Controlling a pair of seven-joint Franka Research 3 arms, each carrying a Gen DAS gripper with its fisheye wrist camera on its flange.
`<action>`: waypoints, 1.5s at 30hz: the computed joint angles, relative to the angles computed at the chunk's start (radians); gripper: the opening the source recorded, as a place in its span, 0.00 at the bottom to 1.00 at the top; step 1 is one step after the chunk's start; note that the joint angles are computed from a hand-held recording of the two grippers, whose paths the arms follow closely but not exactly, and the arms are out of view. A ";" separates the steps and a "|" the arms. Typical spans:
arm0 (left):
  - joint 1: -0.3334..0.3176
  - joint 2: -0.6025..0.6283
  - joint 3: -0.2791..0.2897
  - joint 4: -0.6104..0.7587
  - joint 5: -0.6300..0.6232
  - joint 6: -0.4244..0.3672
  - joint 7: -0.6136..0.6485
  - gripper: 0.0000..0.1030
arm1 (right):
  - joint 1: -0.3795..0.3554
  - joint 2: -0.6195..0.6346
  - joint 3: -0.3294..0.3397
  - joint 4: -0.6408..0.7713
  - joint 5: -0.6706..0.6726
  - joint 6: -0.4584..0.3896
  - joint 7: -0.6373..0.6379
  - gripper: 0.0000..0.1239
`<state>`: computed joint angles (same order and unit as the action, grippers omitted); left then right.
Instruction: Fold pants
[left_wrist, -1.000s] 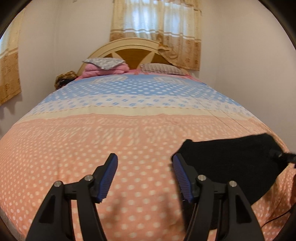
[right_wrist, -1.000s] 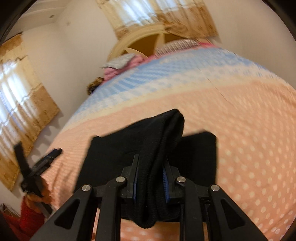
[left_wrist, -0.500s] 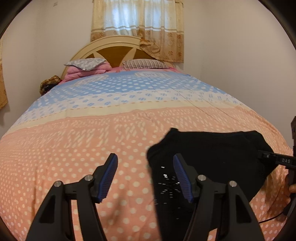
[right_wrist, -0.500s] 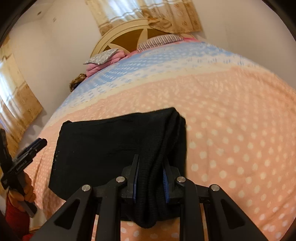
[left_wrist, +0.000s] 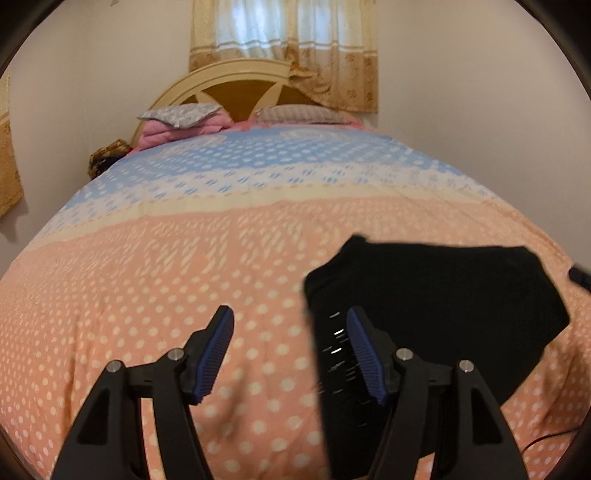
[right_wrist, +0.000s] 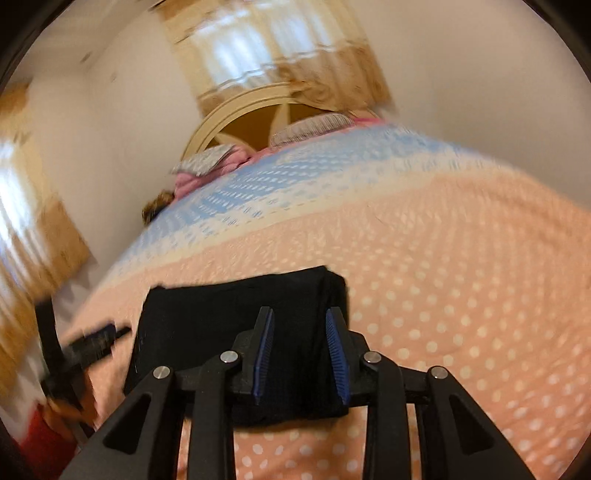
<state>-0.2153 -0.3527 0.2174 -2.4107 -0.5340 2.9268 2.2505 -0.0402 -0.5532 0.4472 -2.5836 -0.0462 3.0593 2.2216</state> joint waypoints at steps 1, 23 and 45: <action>-0.023 -0.007 0.009 0.000 -0.019 -0.003 0.020 0.65 | 0.007 0.003 0.006 0.009 -0.009 -0.016 -0.011 0.25; 0.145 0.059 -0.046 0.048 -0.006 -0.110 -0.116 0.80 | 0.077 0.321 0.039 0.300 -0.211 -0.004 -0.048 0.18; 0.102 -0.009 -0.038 -0.050 0.042 -0.110 -0.125 0.80 | 0.430 0.918 -0.218 0.934 0.017 -0.209 -0.339 0.19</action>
